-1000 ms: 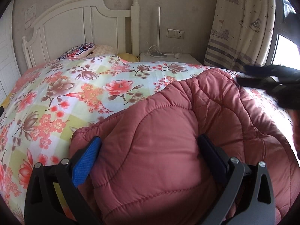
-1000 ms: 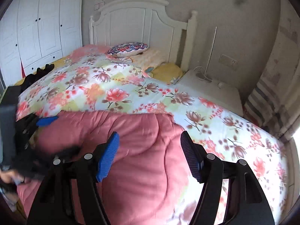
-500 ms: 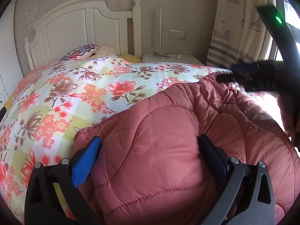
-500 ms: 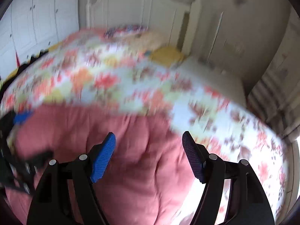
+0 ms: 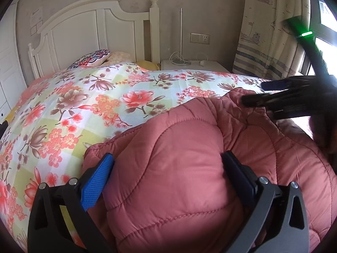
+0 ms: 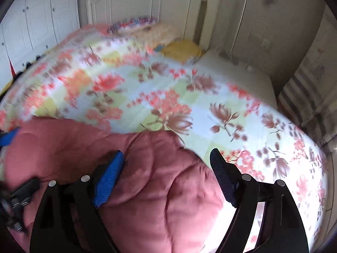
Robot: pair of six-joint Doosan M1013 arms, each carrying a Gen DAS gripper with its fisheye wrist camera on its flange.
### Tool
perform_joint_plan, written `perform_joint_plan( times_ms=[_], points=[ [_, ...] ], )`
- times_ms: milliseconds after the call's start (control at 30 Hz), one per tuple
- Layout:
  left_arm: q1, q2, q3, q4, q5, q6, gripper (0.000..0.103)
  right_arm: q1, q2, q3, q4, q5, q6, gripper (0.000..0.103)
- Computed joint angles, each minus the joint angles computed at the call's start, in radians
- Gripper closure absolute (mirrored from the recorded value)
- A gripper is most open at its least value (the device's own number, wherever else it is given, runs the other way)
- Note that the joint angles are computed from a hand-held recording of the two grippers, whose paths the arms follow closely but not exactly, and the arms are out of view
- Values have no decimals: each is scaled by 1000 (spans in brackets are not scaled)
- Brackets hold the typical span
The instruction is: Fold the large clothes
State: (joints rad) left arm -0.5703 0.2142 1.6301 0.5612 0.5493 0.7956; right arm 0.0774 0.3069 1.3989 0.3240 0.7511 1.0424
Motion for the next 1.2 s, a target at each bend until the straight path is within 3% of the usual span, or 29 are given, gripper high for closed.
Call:
perform_joint_plan(
  times_ms=[100, 133, 167, 267, 300, 400, 500, 633, 700, 800, 867, 1000, 1133, 1200],
  points=[
    [1, -1, 1, -1, 0, 3, 2, -17, -68, 79, 127, -49, -113, 23],
    [1, -1, 2, -1, -1, 2, 2, -19, -89, 106, 153, -58, -152, 18],
    [1, 0, 1, -3, -1, 4, 2, -15, -101, 126, 145, -56, -170, 14],
    [-2, 1, -1, 6, 11, 0, 2, 26, -98, 162, -43, -77, -87, 14],
    [-6, 2, -3, 23, 22, -6, 2, 25, -98, 168, -28, -87, -81, 14],
    [-10, 0, -1, 43, 29, -19, 2, -9, -89, 143, 62, -9, -86, 14],
    [-7, -1, 1, 38, 25, -23, 2, -8, -144, 189, 63, -71, -76, 14],
    [-8, -1, -1, 39, 26, -27, 2, -27, -237, 284, 272, -101, -303, 13],
    [-7, -1, 0, 37, 24, -25, 2, -23, -270, 324, 296, -103, -370, 11],
    [-12, -2, -2, 47, 33, -30, 2, 10, -280, 368, 149, -166, -303, 9],
    [-23, -7, -4, 79, 66, -37, 2, -5, -260, 367, 195, -126, -253, 4],
    [-68, -61, 51, 306, 147, -241, 2, -19, -265, 386, 240, -144, -264, 4],
    [-45, -131, 128, 248, 104, -372, 2, -17, -278, 403, 221, -177, -194, 4],
    [-14, -155, 158, 113, 42, -310, 2, -18, -290, 413, 220, -201, -137, 4]
  ],
)
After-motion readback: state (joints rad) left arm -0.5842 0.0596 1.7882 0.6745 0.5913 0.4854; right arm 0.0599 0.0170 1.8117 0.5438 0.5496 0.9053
